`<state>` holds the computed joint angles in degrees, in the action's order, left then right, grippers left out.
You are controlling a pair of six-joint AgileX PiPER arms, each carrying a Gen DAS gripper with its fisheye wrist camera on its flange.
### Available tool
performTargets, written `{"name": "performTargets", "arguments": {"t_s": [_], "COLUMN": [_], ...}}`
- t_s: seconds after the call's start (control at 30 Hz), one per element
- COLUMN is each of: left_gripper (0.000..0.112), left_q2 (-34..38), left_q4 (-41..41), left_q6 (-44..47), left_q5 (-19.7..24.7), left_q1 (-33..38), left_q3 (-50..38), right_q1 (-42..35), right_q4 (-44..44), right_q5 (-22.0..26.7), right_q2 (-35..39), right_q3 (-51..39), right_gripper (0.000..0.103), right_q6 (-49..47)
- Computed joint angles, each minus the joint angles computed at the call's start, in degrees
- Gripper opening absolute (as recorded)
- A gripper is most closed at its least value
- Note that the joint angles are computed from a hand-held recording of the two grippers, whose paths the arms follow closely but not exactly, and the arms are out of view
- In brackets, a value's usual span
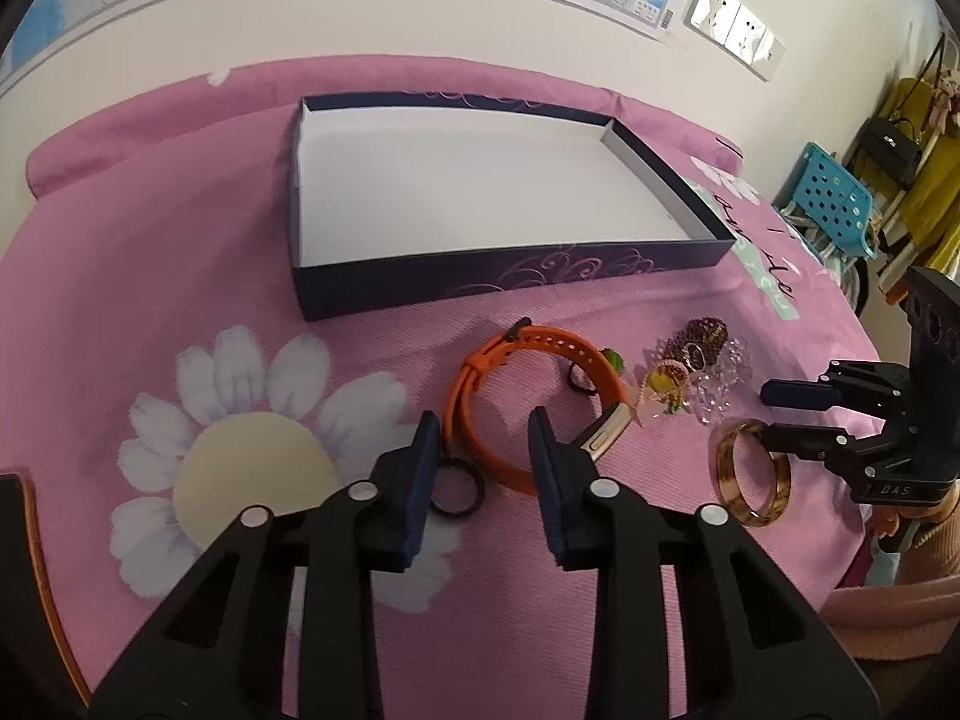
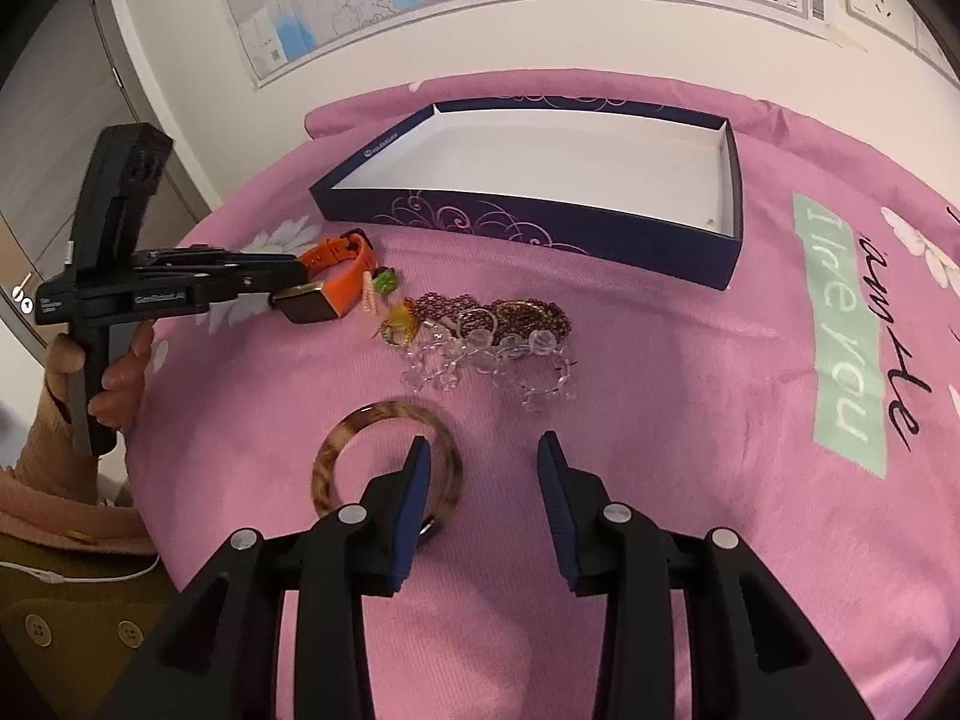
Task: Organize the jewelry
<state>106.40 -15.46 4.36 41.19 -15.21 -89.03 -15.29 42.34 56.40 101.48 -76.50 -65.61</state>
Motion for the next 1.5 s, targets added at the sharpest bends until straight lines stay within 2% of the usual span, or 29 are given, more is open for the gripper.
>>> {"name": "performTargets", "arguments": {"t_s": [0.1,0.23,0.37,0.43,0.47,0.5,0.57,0.67,0.77,0.9,1.07,1.27,1.37,1.5], "left_gripper": [0.018,0.014,0.013,0.017,0.029,0.033,0.033,0.032,0.016,0.009,0.009,0.010,0.010,0.010], "left_q2": [0.78,1.77,2.10,1.91,1.88,1.92,1.58,1.45,2.22,2.65,1.66,0.48,0.39,2.55], "left_q4": [2.25,5.28,8.11,10.00,10.67,10.67,10.45,10.02,8.38,10.54,7.38,3.78,3.35,3.56], "left_q6": [-1.54,-3.47,-5.23,-6.83,-7.57,-7.62,-7.27,-6.18,-3.84,-5.32,-3.76,-2.23,-2.01,-2.43], "left_q5": [0.59,1.08,1.06,0.67,0.62,0.76,0.37,0.30,1.05,0.88,0.43,0.96,1.18,3.61], "left_q1": [-0.72,-1.94,-3.02,-3.48,-3.54,-3.47,-3.40,-3.27,-3.04,-3.85,-2.88,-1.06,-0.67,-0.27], "left_q3": [-1.31,-3.03,-3.55,-3.36,-3.25,-3.23,-2.59,-2.37,-3.44,-4.07,-3.19,-4.29,-6.05,-12.17], "right_q1": [0.18,0.99,2.91,2.91,2.91,2.92,2.86,3.10,3.51,2.84,1.21,0.81,1.73,2.77], "right_q4": [0.03,-0.34,-1.93,-1.80,-1.77,-1.69,-1.31,-1.17,-1.00,0.54,3.45,5.98,5.92,5.09], "right_q5": [-0.07,-1.45,-5.82,-6.13,-6.14,-5.94,-5.58,-5.83,-5.82,-4.04,-1.00,0.33,-0.40,0.17], "right_q2": [-0.71,-1.62,-3.21,-3.29,-3.25,-3.08,-2.80,-2.74,-2.52,-2.10,-1.64,-0.37,1.88,6.98], "right_q3": [0.91,2.09,4.16,4.35,4.30,4.13,3.92,3.92,3.65,3.11,0.73,-4.76,-9.53,-19.14], "right_gripper": [0.035,0.032,0.021,0.018,0.014,0.009,0.006,0.006,0.006,0.006,0.006,0.006,0.006,0.006], "right_q6": [-0.70,-1.14,-1.62,-1.73,-1.70,-1.67,-1.67,-1.58,-1.06,-1.53,-1.91,-0.74,1.18,5.11]}}
